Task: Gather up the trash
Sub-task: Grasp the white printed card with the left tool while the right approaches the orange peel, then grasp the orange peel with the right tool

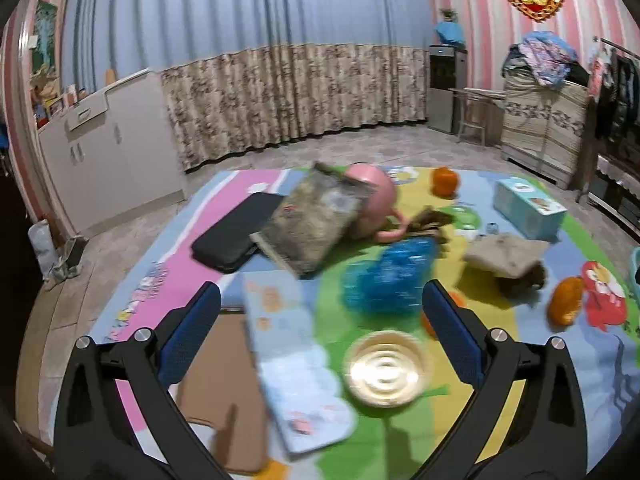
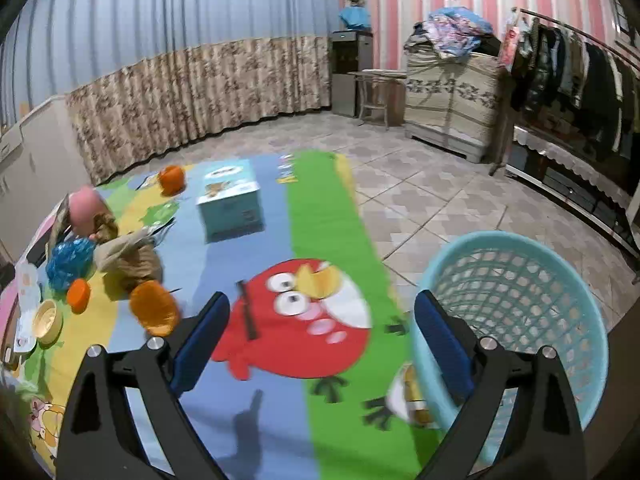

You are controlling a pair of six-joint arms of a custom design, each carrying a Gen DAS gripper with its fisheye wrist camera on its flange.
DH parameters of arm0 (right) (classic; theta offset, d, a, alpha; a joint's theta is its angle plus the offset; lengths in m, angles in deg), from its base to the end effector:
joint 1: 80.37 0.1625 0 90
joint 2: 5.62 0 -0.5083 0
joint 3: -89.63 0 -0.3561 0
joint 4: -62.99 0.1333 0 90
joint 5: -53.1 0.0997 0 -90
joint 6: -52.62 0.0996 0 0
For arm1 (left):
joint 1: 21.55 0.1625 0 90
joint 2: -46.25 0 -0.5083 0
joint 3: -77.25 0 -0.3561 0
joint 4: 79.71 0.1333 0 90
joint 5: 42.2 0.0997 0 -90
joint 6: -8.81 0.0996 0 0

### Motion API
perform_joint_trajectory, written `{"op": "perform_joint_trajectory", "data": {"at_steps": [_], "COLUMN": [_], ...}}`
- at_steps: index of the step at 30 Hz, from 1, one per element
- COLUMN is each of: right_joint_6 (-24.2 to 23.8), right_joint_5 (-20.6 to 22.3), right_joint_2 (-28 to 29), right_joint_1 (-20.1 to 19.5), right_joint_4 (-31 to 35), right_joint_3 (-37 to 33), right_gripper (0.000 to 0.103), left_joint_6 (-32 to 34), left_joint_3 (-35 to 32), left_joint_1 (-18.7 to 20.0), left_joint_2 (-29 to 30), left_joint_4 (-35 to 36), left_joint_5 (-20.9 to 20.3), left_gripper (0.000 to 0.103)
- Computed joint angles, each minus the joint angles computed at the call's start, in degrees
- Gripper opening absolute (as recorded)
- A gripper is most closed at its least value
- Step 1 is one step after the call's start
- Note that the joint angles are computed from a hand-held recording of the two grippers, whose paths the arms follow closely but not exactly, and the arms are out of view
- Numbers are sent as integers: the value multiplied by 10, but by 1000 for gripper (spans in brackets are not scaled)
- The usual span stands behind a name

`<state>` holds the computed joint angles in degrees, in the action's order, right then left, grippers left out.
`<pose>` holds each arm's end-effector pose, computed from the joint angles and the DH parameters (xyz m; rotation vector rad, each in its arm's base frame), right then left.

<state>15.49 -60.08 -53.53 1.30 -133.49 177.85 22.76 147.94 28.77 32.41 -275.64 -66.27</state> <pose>-0.0136 -0.7422 0.3635 0.2521 -2.1178 1.1028 -0.3282 -0.7468 0.0347 0.3599 1.9765 -1.1356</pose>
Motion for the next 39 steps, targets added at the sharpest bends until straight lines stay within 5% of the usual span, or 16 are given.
{"op": "perform_joint_trajectory", "data": {"at_steps": [6, 15, 23, 28, 39], "right_joint_6": [14, -28, -40, -38, -25], "right_joint_5": [10, 1, -17, -15, -35], "right_joint_2": [11, 34, 45, 50, 78], "right_joint_1": [13, 25, 30, 33, 36], "right_joint_4": [43, 76, 76, 93, 147], "right_joint_3": [-7, -30, -26, -28, -79], "right_gripper": [92, 92, 92, 92, 84], "left_joint_6": [-20, -64, -125, -133, -22], "left_joint_3": [8, -18, -9, -3, 5], "left_joint_1": [22, 44, 59, 59, 33], "left_joint_2": [-15, -21, -41, -45, -41], "left_joint_4": [41, 163, 235, 231, 98], "left_joint_5": [1, -21, -80, -88, -39], "left_gripper": [95, 81, 33, 16, 9]}}
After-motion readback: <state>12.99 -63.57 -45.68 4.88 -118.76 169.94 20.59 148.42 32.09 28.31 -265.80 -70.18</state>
